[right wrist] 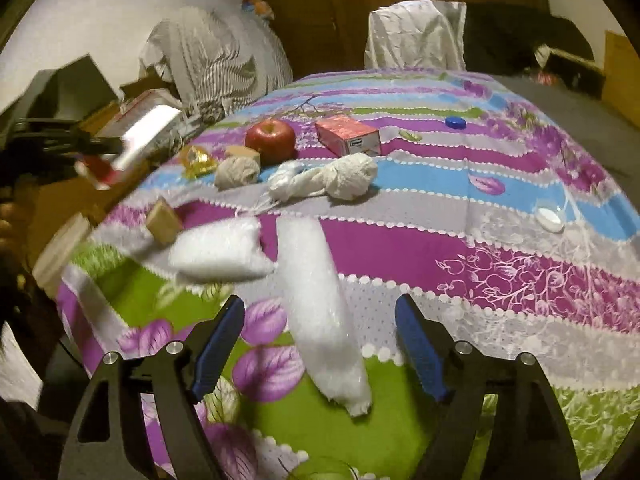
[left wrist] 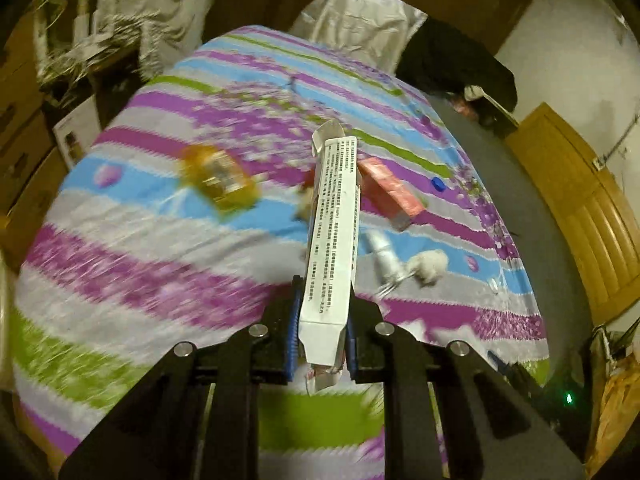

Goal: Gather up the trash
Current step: 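Grasp the white medicine box with the left tool while the right tool grasps the foam roll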

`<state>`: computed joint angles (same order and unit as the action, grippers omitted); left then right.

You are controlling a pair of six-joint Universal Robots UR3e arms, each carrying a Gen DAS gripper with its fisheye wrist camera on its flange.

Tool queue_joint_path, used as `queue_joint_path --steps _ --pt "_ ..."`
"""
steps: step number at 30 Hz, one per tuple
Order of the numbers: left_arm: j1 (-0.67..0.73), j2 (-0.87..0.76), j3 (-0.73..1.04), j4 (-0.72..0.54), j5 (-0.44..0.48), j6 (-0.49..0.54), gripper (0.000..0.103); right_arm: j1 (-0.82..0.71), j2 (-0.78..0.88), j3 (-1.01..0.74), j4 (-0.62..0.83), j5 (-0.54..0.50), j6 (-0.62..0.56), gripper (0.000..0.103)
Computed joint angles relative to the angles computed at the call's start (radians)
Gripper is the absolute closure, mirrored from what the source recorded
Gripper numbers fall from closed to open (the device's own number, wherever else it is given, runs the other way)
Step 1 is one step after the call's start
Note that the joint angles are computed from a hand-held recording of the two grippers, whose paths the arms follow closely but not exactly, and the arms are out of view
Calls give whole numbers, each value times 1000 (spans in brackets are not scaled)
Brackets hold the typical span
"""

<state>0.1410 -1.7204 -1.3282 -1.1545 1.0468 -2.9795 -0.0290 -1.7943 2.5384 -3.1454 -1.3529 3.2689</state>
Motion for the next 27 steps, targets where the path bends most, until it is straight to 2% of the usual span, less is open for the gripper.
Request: queue_joint_path --steps 3,5,7,8,10,12,13,14,16,18,19,21,23,24,26,27 --pt "131 84 -109 -81 -27 120 87 -22 5 14 -1 30 -1 36" --pt "208 91 -171 -123 -16 210 86 -43 7 32 -11 62 18 36" --pt "260 59 -203 -151 -7 276 86 -24 30 39 -57 39 42 36" --pt "269 39 -231 -113 26 280 85 -10 41 38 -69 25 51 36" --pt "303 28 -273 -73 8 318 75 8 52 33 -74 3 64 34" --pt "304 66 -327 30 31 300 70 22 51 24 -63 -20 72 31" --pt "304 91 -350 75 36 305 63 36 48 17 -57 -41 80 29" --pt "308 112 -361 89 25 324 50 44 43 16 -56 -50 84 29" --pt "321 184 -408 156 6 351 35 51 31 21 -59 -57 95 27" --pt "328 243 -466 219 -4 385 31 61 24 24 -57 -71 104 26" --pt "315 268 -492 248 5 413 25 65 24 25 -58 -75 106 25" --pt "281 291 -544 325 46 467 20 79 36 24 -66 -82 117 25" --pt "228 270 -591 431 123 490 17 89 54 14 -67 -95 119 25" --pt "198 225 -587 472 167 481 17 103 69 5 -74 -111 125 25" --pt "194 179 -579 487 194 460 18 101 78 4 -86 -99 127 26" --pt "185 136 -558 494 218 437 19 104 86 5 -103 -98 131 30"
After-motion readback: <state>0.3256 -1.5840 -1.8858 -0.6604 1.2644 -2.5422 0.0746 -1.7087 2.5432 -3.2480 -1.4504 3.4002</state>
